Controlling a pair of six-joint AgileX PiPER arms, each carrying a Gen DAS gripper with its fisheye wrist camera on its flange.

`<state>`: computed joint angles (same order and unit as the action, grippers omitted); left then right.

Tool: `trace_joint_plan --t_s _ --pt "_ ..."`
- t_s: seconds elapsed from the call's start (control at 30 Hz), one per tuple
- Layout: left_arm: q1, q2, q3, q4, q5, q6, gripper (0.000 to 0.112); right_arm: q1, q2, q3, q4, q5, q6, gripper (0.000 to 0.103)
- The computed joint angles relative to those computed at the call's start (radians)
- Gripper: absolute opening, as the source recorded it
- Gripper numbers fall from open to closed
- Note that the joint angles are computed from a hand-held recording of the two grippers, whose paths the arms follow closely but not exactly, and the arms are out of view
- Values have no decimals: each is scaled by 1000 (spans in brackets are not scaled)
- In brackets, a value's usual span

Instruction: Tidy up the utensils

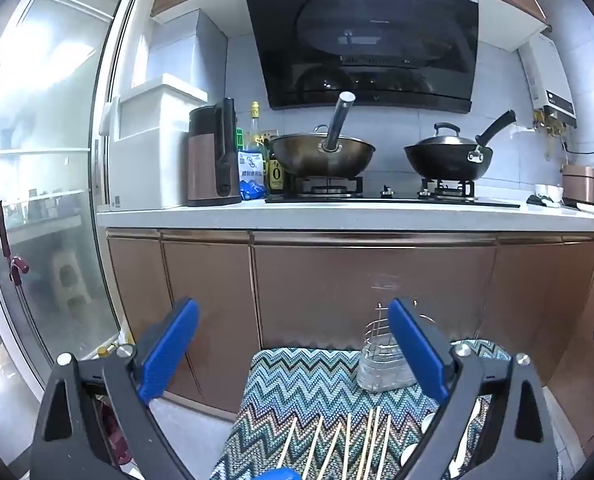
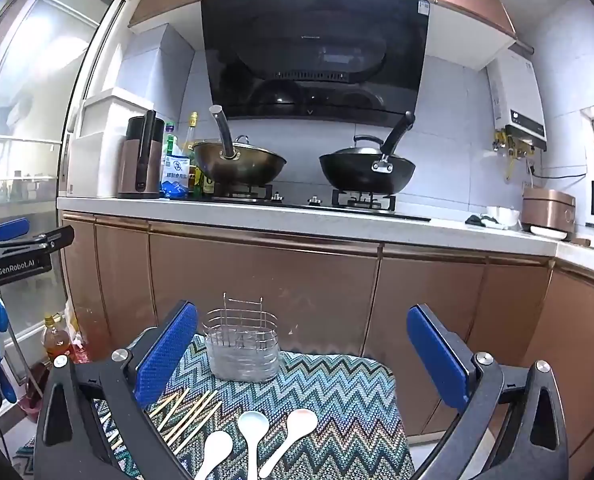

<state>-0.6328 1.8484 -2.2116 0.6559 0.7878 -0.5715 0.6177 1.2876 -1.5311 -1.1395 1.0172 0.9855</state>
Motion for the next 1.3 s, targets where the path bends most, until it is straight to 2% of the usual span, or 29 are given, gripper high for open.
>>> trace_joint_plan --t_s 0.1,0.23,0.37,0.47,0.63,0.8,0.9,1.07,1.17,1.3 --pt "-7 10 -10 -3 7 7 96 -27 -5 13 23 -35 -11 103" --pt "-16 55 -94 -29 61 40 96 -71 -19 46 48 -95 -14 103" --pt "-24 66 -108 -8 77 8 96 -130 -17 61 112 -155 -28 103" --pt "-25 112 -193 -24 117 32 96 -161 -7 56 157 -175 -60 103" --pt "-7 83 -108 -36 37 -48 96 -169 7 60 151 -185 -59 103" --pt "2 90 -106 -21 19 -37 96 -175 5 71 136 -196 -28 103" --pt "6 72 -62 8 -19 -56 96 -169 12 73 116 -183 -2 103" --pt "26 40 11 26 -76 -76 96 -120 38 54 77 -112 9 103" --pt "58 31 22 -75 -97 16 96 -85 49 43 51 -63 28 103" --pt "106 25 13 -312 -87 245 96 -49 63 21 30 -2 36 103"
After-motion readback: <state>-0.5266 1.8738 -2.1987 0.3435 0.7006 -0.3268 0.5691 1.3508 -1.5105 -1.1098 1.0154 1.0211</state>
